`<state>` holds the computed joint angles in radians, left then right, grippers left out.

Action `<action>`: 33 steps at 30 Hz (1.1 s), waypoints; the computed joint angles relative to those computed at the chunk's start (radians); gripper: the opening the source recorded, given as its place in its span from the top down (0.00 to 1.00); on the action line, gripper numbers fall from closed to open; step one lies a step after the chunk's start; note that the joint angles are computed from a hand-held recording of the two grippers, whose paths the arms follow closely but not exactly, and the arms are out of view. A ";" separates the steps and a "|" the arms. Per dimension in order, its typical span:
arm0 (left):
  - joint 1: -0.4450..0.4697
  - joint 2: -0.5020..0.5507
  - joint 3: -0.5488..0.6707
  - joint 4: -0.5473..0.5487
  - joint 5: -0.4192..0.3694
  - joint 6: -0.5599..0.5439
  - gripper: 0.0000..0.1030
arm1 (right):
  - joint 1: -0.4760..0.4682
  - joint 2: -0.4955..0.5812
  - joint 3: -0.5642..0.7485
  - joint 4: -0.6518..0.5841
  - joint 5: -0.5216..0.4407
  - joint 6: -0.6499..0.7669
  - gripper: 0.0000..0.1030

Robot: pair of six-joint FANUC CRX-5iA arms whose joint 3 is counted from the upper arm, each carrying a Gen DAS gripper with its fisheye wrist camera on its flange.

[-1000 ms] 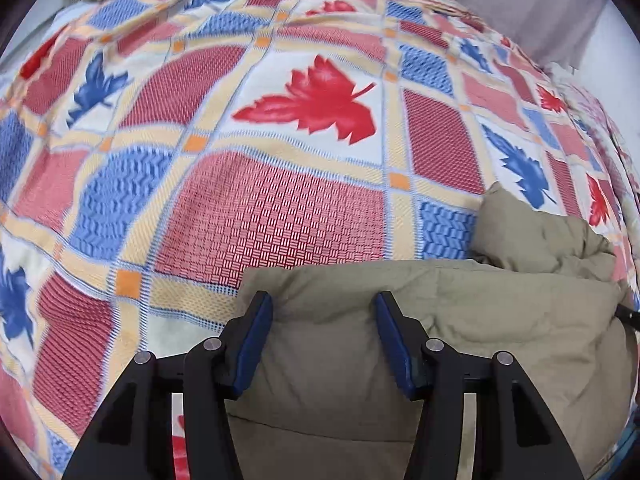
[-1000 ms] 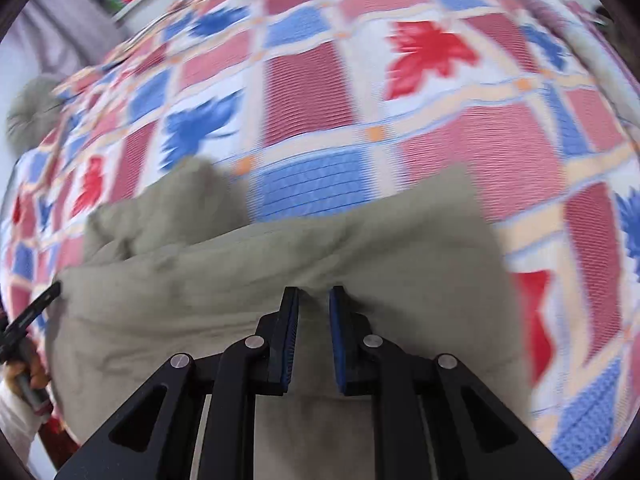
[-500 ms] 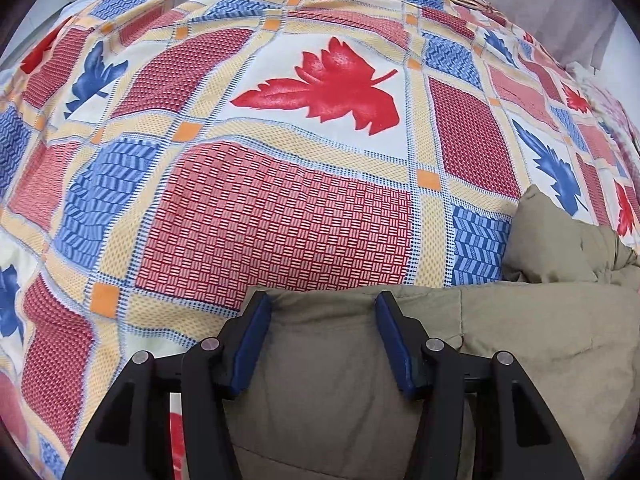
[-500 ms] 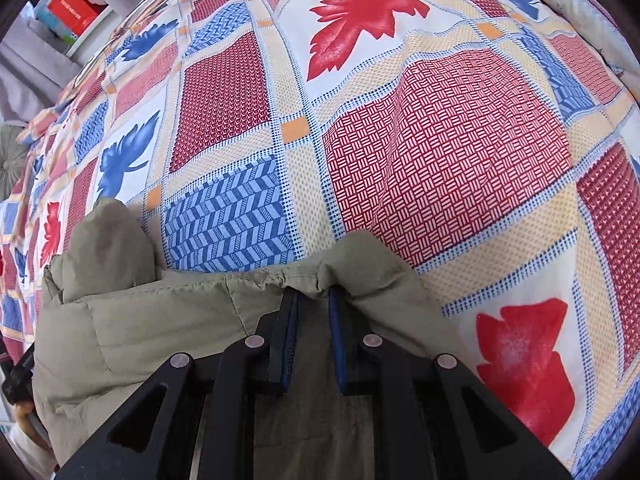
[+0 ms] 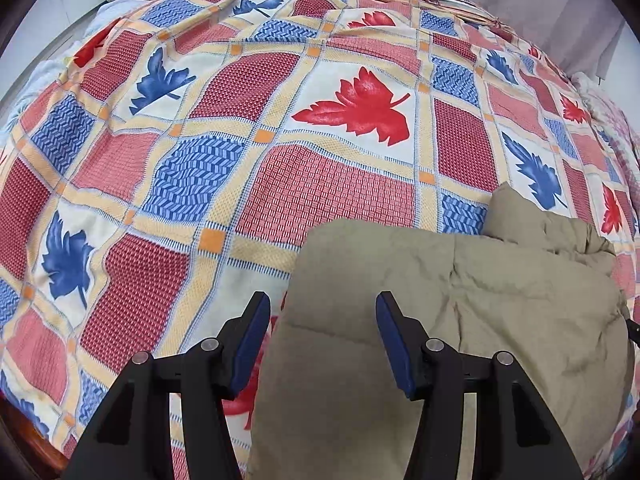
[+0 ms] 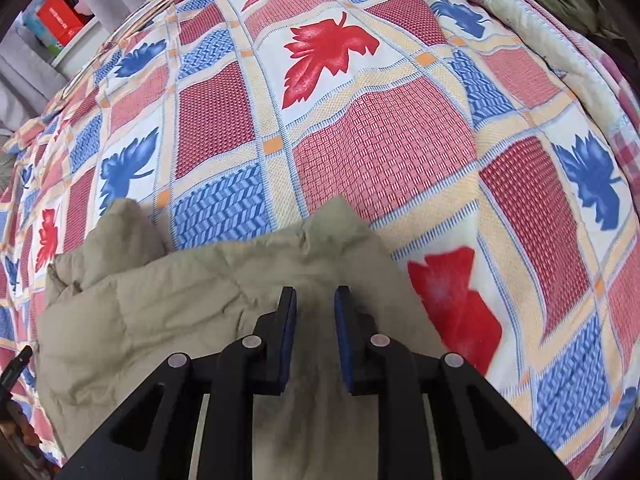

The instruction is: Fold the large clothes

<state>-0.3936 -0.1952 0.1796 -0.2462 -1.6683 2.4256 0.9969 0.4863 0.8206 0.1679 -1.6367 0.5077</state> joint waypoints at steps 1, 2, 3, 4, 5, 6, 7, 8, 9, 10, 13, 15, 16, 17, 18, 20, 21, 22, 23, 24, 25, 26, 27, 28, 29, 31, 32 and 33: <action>-0.017 -0.001 0.007 -0.005 -0.016 0.011 0.45 | 0.008 -0.014 -0.011 -0.006 0.002 -0.015 0.76; -0.037 0.000 0.014 -0.009 -0.033 0.023 0.45 | 0.017 -0.029 -0.024 -0.008 0.005 -0.030 0.76; -0.053 -0.001 0.017 -0.009 -0.042 0.035 0.45 | 0.029 -0.041 -0.032 -0.008 0.003 -0.044 0.75; -0.067 -0.005 0.017 -0.008 -0.048 0.049 0.45 | 0.040 -0.051 -0.040 -0.007 -0.001 -0.055 0.75; -0.079 -0.009 0.016 -0.002 -0.051 0.062 0.45 | 0.051 -0.061 -0.047 -0.007 -0.002 -0.062 0.75; -0.089 -0.014 0.014 0.006 -0.054 0.075 0.45 | 0.061 -0.071 -0.054 -0.009 -0.004 -0.069 0.75; -0.095 -0.016 0.012 0.018 -0.057 0.085 0.45 | 0.073 -0.079 -0.058 -0.009 -0.009 -0.073 0.75; -0.100 -0.019 0.008 0.032 -0.060 0.093 0.45 | 0.085 -0.084 -0.060 -0.008 -0.016 -0.075 0.75; -0.105 -0.022 0.004 0.046 -0.063 0.101 0.45 | 0.096 -0.089 -0.062 -0.010 -0.024 -0.080 0.75; -0.110 -0.023 0.001 0.059 -0.067 0.109 0.45 | 0.104 -0.093 -0.062 -0.016 -0.031 -0.085 0.75; -0.132 -0.025 -0.002 0.094 -0.082 0.137 0.45 | 0.126 -0.104 -0.059 -0.047 -0.046 -0.108 0.75; -0.150 -0.022 0.008 0.102 -0.094 0.157 0.45 | 0.139 -0.107 -0.051 -0.069 -0.056 -0.122 0.75; -0.158 -0.021 0.013 0.107 -0.098 0.164 0.45 | 0.146 -0.107 -0.043 -0.079 -0.062 -0.128 0.74; -0.166 -0.019 0.019 0.111 -0.103 0.167 0.45 | 0.153 -0.106 -0.036 -0.087 -0.068 -0.132 0.74; -0.172 -0.019 0.024 0.113 -0.107 0.169 0.45 | 0.160 -0.103 -0.026 -0.095 -0.075 -0.134 0.73; -0.183 -0.016 0.028 0.129 -0.115 0.181 0.30 | 0.173 -0.101 -0.011 -0.105 -0.086 -0.144 0.70; -0.188 -0.015 0.032 0.131 -0.120 0.190 0.09 | 0.176 -0.100 -0.004 -0.113 -0.091 -0.149 0.68; -0.200 -0.014 0.041 0.120 -0.127 0.203 0.06 | 0.180 -0.098 0.004 -0.120 -0.096 -0.157 0.68; -0.215 -0.012 0.052 0.107 -0.136 0.214 0.05 | 0.183 -0.096 0.012 -0.127 -0.102 -0.163 0.68; -0.217 -0.011 0.057 0.110 -0.142 0.213 0.05 | 0.188 -0.092 0.021 -0.134 -0.109 -0.170 0.68; -0.216 -0.010 0.060 0.116 -0.147 0.216 0.05 | 0.191 -0.088 0.032 -0.138 -0.116 -0.172 0.68; -0.214 -0.012 0.060 0.122 -0.149 0.221 0.05 | 0.195 -0.083 0.043 -0.141 -0.125 -0.175 0.68; -0.212 -0.018 0.059 0.128 -0.146 0.228 0.05 | 0.199 -0.078 0.052 -0.146 -0.131 -0.178 0.67; -0.207 -0.022 0.057 0.132 -0.144 0.230 0.05 | 0.203 -0.074 0.061 -0.152 -0.136 -0.183 0.67; -0.207 -0.024 0.061 0.131 -0.148 0.236 0.03 | 0.206 -0.071 0.070 -0.159 -0.141 -0.189 0.66; -0.204 -0.027 0.064 0.133 -0.154 0.235 0.00 | 0.217 -0.061 0.088 -0.166 -0.151 -0.197 0.62; -0.201 -0.029 0.064 0.138 -0.153 0.230 0.00 | 0.223 -0.057 0.096 -0.168 -0.154 -0.200 0.61; -0.199 -0.028 0.067 0.140 -0.156 0.222 0.00 | 0.227 -0.054 0.102 -0.172 -0.155 -0.205 0.59</action>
<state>-0.5930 -0.2235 0.2463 -0.1067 -1.8246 2.6473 1.2239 0.4324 0.9224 -0.0039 -1.7920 0.3025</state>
